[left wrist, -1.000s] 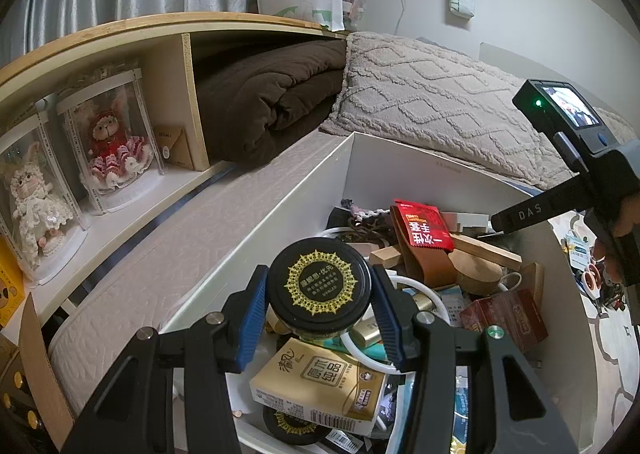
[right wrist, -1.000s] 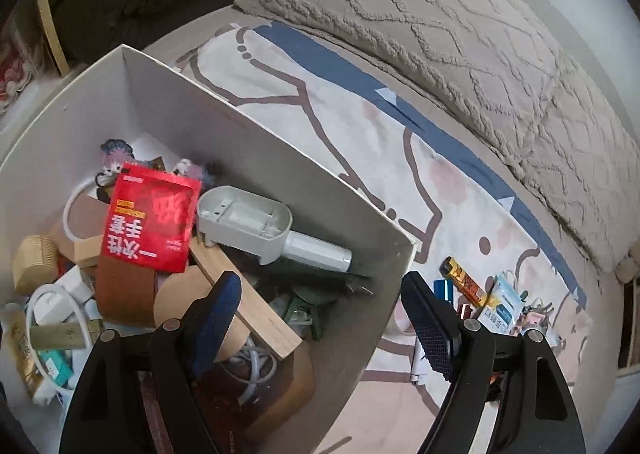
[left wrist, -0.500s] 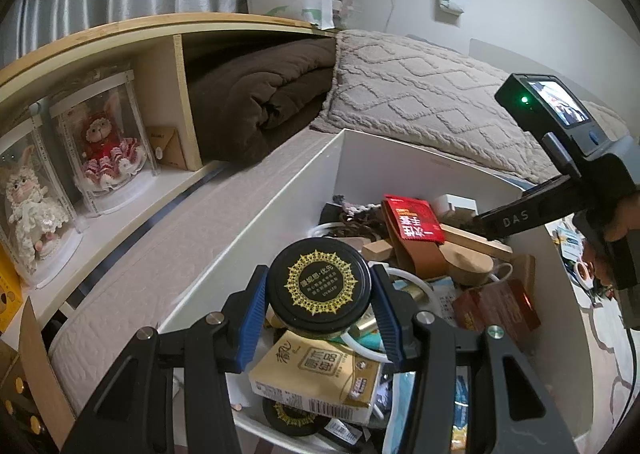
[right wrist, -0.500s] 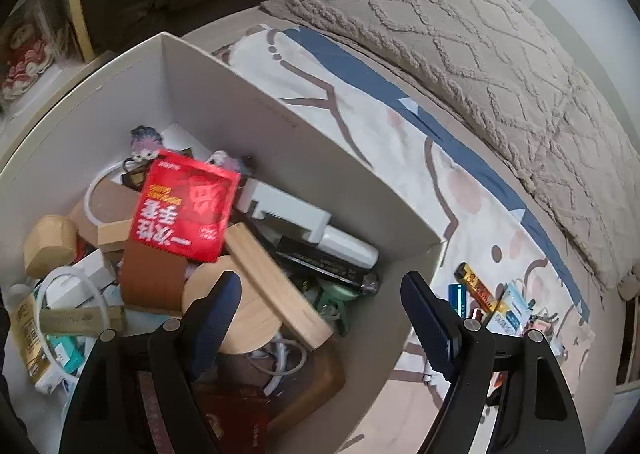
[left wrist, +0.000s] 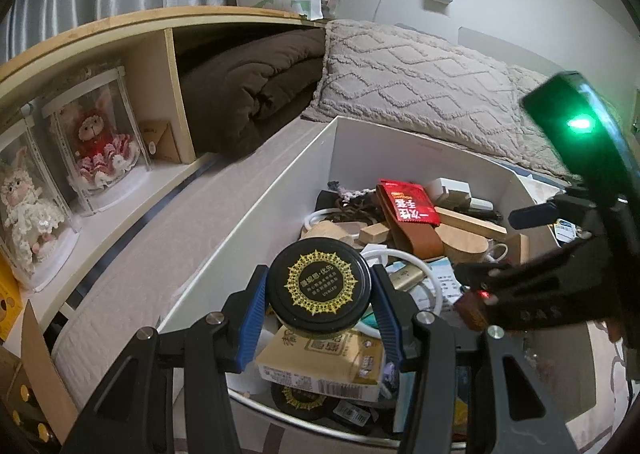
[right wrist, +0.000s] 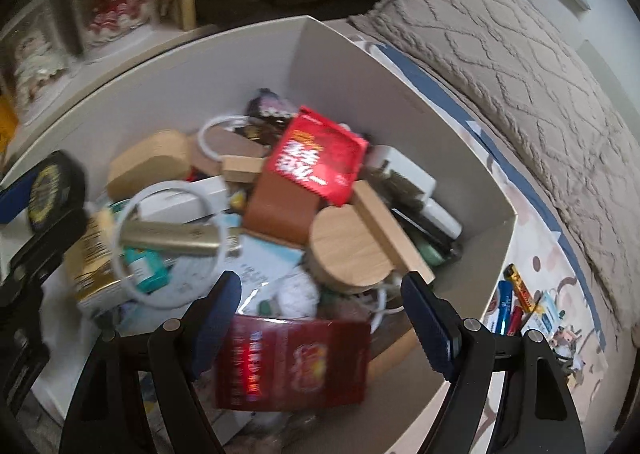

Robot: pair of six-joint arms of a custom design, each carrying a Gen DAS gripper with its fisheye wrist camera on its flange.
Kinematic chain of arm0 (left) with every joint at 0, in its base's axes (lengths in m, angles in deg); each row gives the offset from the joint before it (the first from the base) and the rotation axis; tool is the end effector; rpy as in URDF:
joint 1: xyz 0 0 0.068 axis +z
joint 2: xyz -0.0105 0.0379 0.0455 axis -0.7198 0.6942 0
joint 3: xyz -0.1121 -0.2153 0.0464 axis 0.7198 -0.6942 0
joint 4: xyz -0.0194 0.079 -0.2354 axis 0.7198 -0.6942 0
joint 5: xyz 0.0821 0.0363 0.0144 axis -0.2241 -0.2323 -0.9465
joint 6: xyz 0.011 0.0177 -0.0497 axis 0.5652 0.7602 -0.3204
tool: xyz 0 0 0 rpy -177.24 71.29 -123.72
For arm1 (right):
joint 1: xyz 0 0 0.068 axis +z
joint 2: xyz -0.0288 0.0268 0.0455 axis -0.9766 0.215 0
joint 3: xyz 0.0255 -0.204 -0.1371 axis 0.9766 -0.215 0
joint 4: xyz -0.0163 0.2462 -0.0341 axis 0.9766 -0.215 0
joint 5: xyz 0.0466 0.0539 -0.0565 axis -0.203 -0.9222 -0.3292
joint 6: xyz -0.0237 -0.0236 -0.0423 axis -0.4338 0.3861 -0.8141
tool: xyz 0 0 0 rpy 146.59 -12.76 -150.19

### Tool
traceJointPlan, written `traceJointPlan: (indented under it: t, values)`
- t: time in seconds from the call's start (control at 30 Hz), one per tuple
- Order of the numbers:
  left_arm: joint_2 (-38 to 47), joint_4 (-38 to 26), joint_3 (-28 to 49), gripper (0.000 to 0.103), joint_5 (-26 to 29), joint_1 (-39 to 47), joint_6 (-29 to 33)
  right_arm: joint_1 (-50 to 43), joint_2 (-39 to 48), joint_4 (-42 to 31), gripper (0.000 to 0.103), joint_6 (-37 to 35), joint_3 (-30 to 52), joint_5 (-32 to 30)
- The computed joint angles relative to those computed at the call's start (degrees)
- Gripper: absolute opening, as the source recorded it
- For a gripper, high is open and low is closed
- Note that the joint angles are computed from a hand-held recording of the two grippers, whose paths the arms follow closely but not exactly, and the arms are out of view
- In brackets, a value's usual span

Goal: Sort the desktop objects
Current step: 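Open the right tool to drop the lighter while the left tool opens to drop the tin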

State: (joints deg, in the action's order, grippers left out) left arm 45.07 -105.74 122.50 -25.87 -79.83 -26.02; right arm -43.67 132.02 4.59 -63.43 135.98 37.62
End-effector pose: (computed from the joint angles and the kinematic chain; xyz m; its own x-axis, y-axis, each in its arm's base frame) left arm 0.1756 -0.0942 0.2260 -0.6100 -0.0868 -0.7876 -0.1577 0.9874 0.0133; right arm 0.2825 0.1847 0.2349 -0.6719 -0.5879 -0.4504 -0.5856 0.7941 -0.1629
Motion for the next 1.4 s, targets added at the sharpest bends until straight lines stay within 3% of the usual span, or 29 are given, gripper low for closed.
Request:
traceJointPlan:
  t: [0.43,0.83,0.97,1.33,1.37,1.4]
  values:
    - [0.0,-0.5,0.2,0.05,0.5,0.1,1.5,-1.4,-8.0,4.4,0.082,0.3,-7.9,-2.3]
    - [1.8,-3.2,1.7,0.05,-2.5,-1.3,0.4,-1.7,-8.7,4.4,0.082,0.1,-9.0,-3.2]
    - [1.1,-4.8,2.0,0.065,-4.4,-1.6,-0.3,-1.6,-8.6,4.4,0.082,0.2,-9.1,-3.6]
    - [1.2,-6.2,2.4,0.067,-5.5,-1.7,-0.9,-0.2,-9.5,6.5,0.082,-0.5,-11.1,-2.1]
    - [1.4,-6.2,2.5,0.069,-5.7,-1.8,-1.0,-0.1,-9.7,7.1,0.089,-0.5,-11.5,-1.7]
    - [1.6,-6.3,2.6,0.074,-5.9,-1.9,-1.1,-0.2,-10.0,7.6,0.103,-0.4,-11.9,-1.6]
